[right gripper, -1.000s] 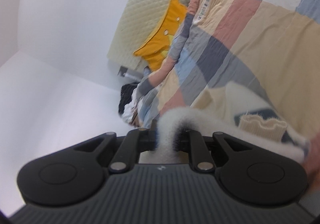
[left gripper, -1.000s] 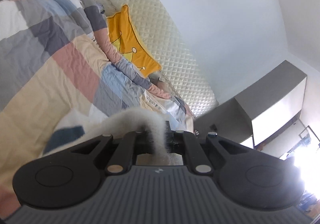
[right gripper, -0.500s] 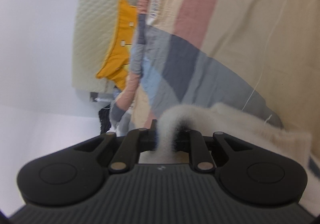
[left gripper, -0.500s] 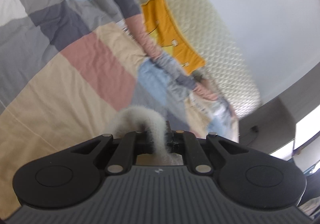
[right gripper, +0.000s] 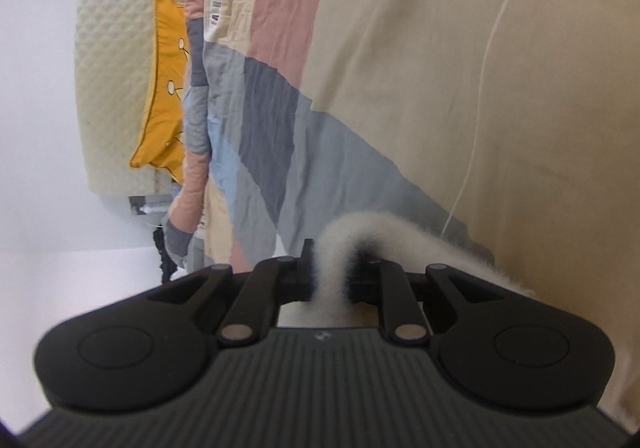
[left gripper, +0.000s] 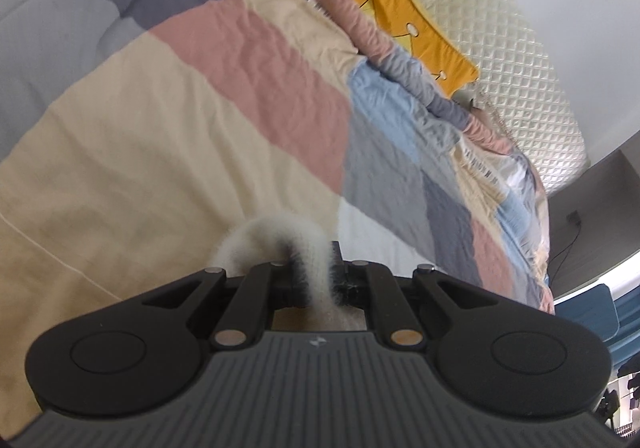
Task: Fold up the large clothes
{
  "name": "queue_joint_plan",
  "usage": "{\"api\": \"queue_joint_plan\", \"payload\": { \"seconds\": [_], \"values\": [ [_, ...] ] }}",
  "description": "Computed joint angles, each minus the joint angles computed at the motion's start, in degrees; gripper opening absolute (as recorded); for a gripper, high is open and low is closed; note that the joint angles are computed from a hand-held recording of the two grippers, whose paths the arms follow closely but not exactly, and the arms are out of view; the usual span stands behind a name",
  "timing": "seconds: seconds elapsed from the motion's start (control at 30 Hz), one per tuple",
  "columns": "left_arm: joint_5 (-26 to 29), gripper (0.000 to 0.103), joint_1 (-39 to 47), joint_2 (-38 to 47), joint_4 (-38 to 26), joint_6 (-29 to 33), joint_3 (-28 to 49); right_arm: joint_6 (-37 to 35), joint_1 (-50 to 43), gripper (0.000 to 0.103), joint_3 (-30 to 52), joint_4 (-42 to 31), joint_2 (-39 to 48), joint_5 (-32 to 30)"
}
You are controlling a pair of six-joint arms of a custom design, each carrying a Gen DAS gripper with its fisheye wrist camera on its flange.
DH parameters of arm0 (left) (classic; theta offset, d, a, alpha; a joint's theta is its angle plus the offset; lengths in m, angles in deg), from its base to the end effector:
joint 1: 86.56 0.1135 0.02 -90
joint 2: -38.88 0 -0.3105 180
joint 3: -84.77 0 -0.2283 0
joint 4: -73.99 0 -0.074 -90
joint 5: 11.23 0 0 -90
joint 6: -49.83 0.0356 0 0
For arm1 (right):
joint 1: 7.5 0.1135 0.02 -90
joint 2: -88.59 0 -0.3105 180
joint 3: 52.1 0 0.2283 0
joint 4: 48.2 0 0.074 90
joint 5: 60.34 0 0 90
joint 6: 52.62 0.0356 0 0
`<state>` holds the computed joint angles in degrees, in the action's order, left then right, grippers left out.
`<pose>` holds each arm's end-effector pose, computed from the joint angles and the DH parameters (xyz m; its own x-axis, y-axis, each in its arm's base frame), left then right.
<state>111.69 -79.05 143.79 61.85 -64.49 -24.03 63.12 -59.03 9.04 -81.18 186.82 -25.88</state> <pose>0.3616 0.0282 0.2123 -0.7576 -0.4486 -0.4741 -0.0509 0.7648 -0.6422 0.1963 -0.1999 0.1946 -0.4104 0.9114 0.0296 0.4955 0.1956 0.8463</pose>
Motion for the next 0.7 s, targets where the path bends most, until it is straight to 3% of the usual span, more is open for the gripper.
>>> {"api": "queue_joint_plan", "payload": {
  "seconds": [0.13,0.23,0.3,0.33,0.37,0.4,0.47,0.57,0.7],
  "values": [
    [1.4,0.009,0.7,0.1,-0.1,0.0,-0.1,-1.2,0.0,0.016,-0.3,-0.5,-1.0,0.3],
    [2.9,0.017,1.2,-0.9,-1.6,0.5,0.1,-2.1,-0.9,0.016,-1.2,-0.4,-2.5,-0.1],
    [3.9,0.037,1.4,-2.6,-2.3,0.8,-0.4,-2.6,-0.7,0.02,-2.2,0.1,-4.5,0.1],
    [3.9,0.055,1.4,-3.8,-2.3,1.0,-0.9,-2.4,-0.8,0.022,-2.9,0.6,-5.6,-0.1],
    [4.0,0.061,1.4,-5.3,-1.9,1.1,-1.8,-2.1,-1.0,0.03,-3.7,1.3,-6.8,-0.8],
    [3.6,0.062,1.3,-6.9,-1.3,1.3,-2.8,-1.8,-1.3,0.043,-4.6,2.0,-8.0,-1.8],
    [0.2,0.062,0.2,-10.8,-1.0,2.8,-4.5,-1.6,-1.7,0.06,-6.1,2.6,-10.2,-4.6],
    [-6.0,0.062,-2.3,-16.4,-0.7,7.0,-7.3,-7.0,-0.8,0.061,-5.7,-2.2,-14.4,-6.3],
    [-8.3,0.062,-5.1,-22.4,-0.2,11.3,-11.1,-15.3,2.7,0.061,-5.3,-7.1,-21.8,-5.0]
  ]
}}
